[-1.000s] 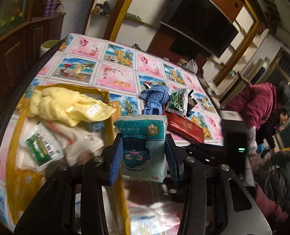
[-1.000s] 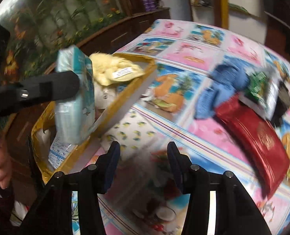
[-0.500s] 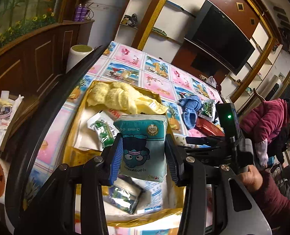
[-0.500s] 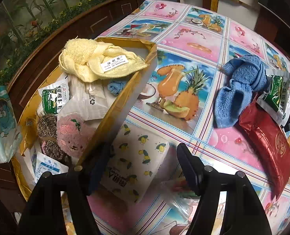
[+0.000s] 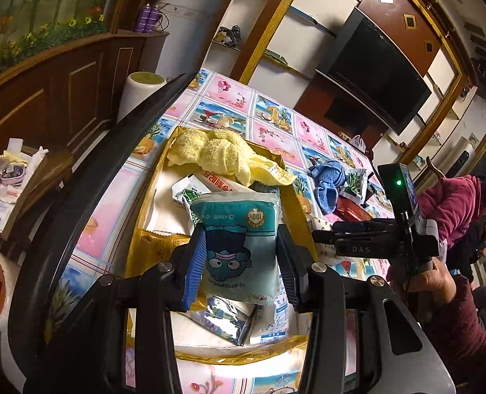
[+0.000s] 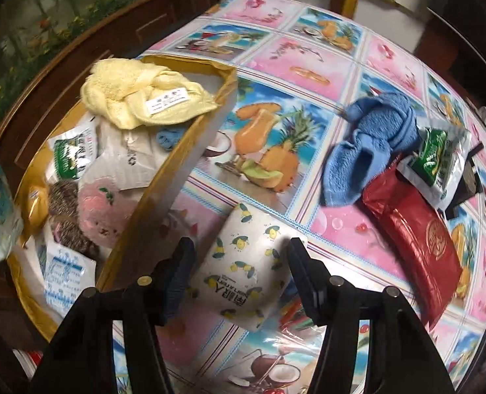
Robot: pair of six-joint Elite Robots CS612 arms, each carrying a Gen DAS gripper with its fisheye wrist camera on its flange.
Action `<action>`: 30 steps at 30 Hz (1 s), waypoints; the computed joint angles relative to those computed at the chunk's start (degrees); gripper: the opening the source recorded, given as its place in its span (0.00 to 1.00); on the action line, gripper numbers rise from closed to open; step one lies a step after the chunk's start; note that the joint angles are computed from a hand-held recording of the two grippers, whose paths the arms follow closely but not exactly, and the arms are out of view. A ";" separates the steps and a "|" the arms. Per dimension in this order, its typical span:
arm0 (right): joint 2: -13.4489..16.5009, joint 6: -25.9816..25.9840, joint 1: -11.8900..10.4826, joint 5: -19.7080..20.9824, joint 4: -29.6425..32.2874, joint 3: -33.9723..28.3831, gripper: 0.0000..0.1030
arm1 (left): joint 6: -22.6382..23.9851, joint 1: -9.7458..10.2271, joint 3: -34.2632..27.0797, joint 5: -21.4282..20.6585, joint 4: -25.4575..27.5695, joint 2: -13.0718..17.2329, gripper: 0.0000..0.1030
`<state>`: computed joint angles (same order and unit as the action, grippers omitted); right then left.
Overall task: Organize soft objects
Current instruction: 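Carry the teal tissue pack toward the box while the right gripper grasps the lemon-print tissue pack, then lower both tissue packs into the white box and open both grippers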
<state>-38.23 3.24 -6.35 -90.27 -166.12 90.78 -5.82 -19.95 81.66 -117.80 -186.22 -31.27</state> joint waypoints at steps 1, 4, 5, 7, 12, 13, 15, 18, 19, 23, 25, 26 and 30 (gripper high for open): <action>0.16 0.77 0.17 -0.94 0.13 -0.26 0.59 | 0.06 -0.05 0.06 0.36 -0.09 -0.03 0.40; 0.82 1.80 1.09 -4.82 2.22 -1.66 0.66 | 0.45 -0.34 0.60 2.79 -0.41 -0.26 0.40; 1.11 1.74 1.48 -6.66 3.21 -2.20 0.69 | 0.67 -0.40 0.89 3.55 -0.65 -0.34 0.40; 1.38 1.88 1.80 -8.56 4.16 -2.51 0.70 | 1.00 -0.38 1.18 4.22 -0.70 -0.40 0.40; 0.57 4.51 -0.14 -2.53 2.26 -0.15 0.53 | 1.11 -0.24 1.52 5.13 -0.93 -0.35 0.40; 0.36 4.41 -0.41 -1.93 1.29 0.36 0.27 | 1.12 -0.26 1.49 5.19 -0.86 -0.33 0.40; -0.30 5.20 -1.38 1.80 0.75 1.50 0.19 | 1.29 -0.41 1.47 5.62 -0.77 -0.30 0.40; -0.88 4.56 -1.51 1.92 -1.79 3.09 0.18 | 1.50 -0.60 1.60 6.03 -0.66 -0.32 0.40; -1.19 4.50 -1.65 2.76 -2.79 3.75 0.18 | 1.60 -0.67 1.69 6.30 -0.61 -0.38 0.40; -3.00 4.57 -1.26 2.21 -8.11 6.11 0.19 | 1.55 -0.68 1.61 6.43 -0.47 -0.38 0.40; -3.86 3.92 -1.25 3.51 -10.45 6.89 0.19 | 1.33 -0.70 1.47 6.65 -0.36 -0.35 0.40; -4.16 3.52 -0.96 4.19 -11.32 7.13 0.19 | 1.17 -0.69 1.27 6.97 -0.16 -0.29 0.40; -3.90 1.69 0.11 7.64 -11.72 5.68 0.19 | 0.27 -0.76 -0.40 8.76 2.03 0.30 0.42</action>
<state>-42.13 4.93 -6.25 -82.63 -177.84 96.46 -5.55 -20.71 81.26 -109.04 -184.20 -30.97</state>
